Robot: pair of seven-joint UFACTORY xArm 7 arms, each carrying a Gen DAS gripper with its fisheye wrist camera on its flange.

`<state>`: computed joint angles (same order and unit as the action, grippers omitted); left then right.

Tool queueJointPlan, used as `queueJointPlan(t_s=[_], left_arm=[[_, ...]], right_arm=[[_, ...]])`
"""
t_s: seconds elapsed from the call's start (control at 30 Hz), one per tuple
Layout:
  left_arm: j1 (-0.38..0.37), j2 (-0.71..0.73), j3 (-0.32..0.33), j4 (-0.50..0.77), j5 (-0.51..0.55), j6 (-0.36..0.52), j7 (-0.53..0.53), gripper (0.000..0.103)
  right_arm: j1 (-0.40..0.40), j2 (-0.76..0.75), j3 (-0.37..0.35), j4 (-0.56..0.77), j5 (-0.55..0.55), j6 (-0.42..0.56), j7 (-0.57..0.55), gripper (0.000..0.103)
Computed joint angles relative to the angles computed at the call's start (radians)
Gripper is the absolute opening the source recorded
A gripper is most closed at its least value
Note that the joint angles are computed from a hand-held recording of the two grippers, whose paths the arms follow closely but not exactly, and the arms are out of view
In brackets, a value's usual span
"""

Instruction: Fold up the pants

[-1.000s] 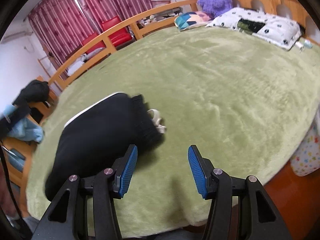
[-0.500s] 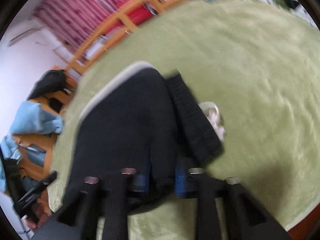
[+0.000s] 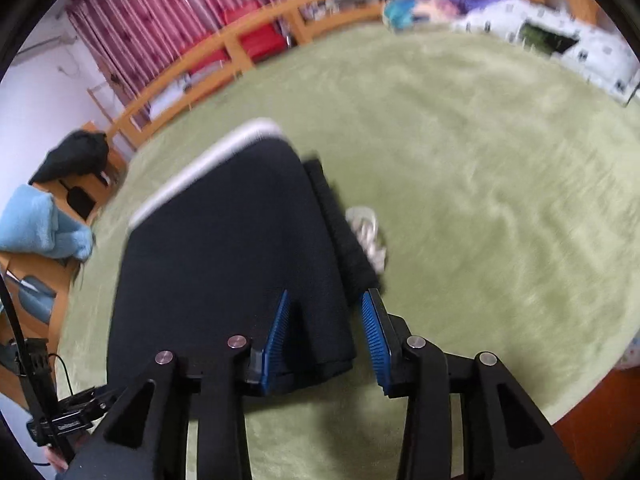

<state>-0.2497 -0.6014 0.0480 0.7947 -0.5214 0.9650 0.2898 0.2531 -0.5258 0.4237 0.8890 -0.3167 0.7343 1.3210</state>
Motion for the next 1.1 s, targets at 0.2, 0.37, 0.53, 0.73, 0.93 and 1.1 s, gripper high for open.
queueJointPlan(t_s=[0.2, 0.37, 0.53, 0.73, 0.93, 1.1], left_arm=[[-0.017, 0.056, 0.017, 0.001, 0.001, 0.032, 0.051, 0.064], [0.034, 0.055, 0.004, 0.061, 0.026, 0.007, 0.078, 0.064], [0.070, 0.125, -0.012, 0.154, 0.095, -0.035, 0.029, 0.064], [0.101, 0.196, -0.022, 0.214, 0.158, -0.062, -0.029, 0.064], [0.090, 0.263, -0.042, 0.262, 0.158, -0.089, -0.049, 0.064], [0.052, 0.323, -0.020, 0.294, 0.015, -0.078, 0.006, 0.064]], right_arm=[[0.015, 0.147, 0.013, 0.091, 0.004, 0.109, -0.094, 0.039], [0.080, 0.105, -0.076, 0.079, 0.042, 0.110, -0.170, 0.042], [0.000, 0.131, -0.073, 0.140, -0.070, 0.013, -0.173, 0.054], [-0.002, 0.366, -0.156, 0.257, 0.043, -0.051, -0.319, 0.048], [0.061, 0.211, -0.225, 0.089, -0.005, -0.313, -0.235, 0.009], [-0.013, 0.260, -0.151, 0.108, 0.041, -0.146, -0.263, 0.017]])
